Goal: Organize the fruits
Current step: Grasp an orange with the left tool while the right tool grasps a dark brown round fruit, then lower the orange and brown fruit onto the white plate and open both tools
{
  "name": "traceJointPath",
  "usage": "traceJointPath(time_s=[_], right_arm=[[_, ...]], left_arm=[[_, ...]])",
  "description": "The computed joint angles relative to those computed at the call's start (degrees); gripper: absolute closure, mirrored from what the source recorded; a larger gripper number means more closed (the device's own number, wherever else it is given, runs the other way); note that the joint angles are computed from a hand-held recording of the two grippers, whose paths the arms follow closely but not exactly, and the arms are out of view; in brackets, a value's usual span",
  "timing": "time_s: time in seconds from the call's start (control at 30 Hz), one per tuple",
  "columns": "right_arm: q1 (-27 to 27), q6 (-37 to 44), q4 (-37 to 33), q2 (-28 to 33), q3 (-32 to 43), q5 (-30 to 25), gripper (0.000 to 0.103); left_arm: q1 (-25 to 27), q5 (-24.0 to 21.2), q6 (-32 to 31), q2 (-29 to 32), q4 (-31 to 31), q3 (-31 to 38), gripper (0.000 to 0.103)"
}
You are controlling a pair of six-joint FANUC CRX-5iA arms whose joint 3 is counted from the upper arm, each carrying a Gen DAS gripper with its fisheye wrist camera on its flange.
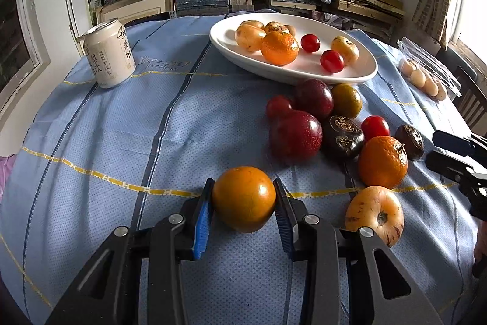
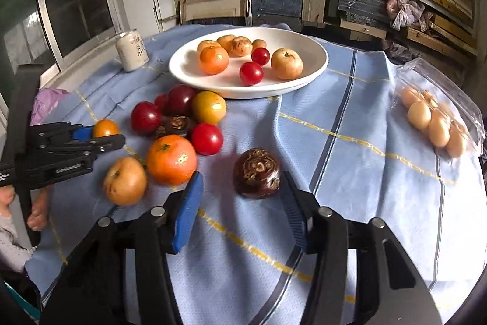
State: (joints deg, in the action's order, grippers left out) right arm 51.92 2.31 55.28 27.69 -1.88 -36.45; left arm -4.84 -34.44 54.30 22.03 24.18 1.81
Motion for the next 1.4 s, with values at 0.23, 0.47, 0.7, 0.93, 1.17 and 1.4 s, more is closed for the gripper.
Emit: traceJointPath(time_s=[0.23, 0.47, 0.7, 0.93, 1.17, 1.4], right_arm=[[-0.87, 6.52, -6.14, 3.32, 5.65, -2.16, 0.052], [-1.66, 8.22, -8.68, 4.09, 6.82, -1.51, 0.052], [-2.01, 9.88, -11.57, 4.44, 7.79, -1.13, 0.062], [-1.64, 2.73, -7.30, 1.80, 2.79, 2.09, 0.062], [-1.36, -8.24, 0.66, -3.06, -4.93, 5.40, 0.062], [-1.90, -16.22, 11.00, -7.91, -9.33, 4.93, 0.062]], left_arm=[[0.02, -0.04, -0.23, -0.03, 0.30, -0.10, 0.065], [-0.04, 0.03, -0.14, -0.11, 0.17, -0.17, 0.065], [-0.08, 0.36, -0.20, -0.22, 0.27, -0.36, 0.065], [-0.31, 1.49, -0.49, -0.85, 0.46, -1.13, 0.065], [-0.64, 6.64, -2.21, -3.12, 2.06, -4.27, 0.065], [-0.97, 7.29, -0.25, -4.08, 0.17, -2.49, 0.065]])
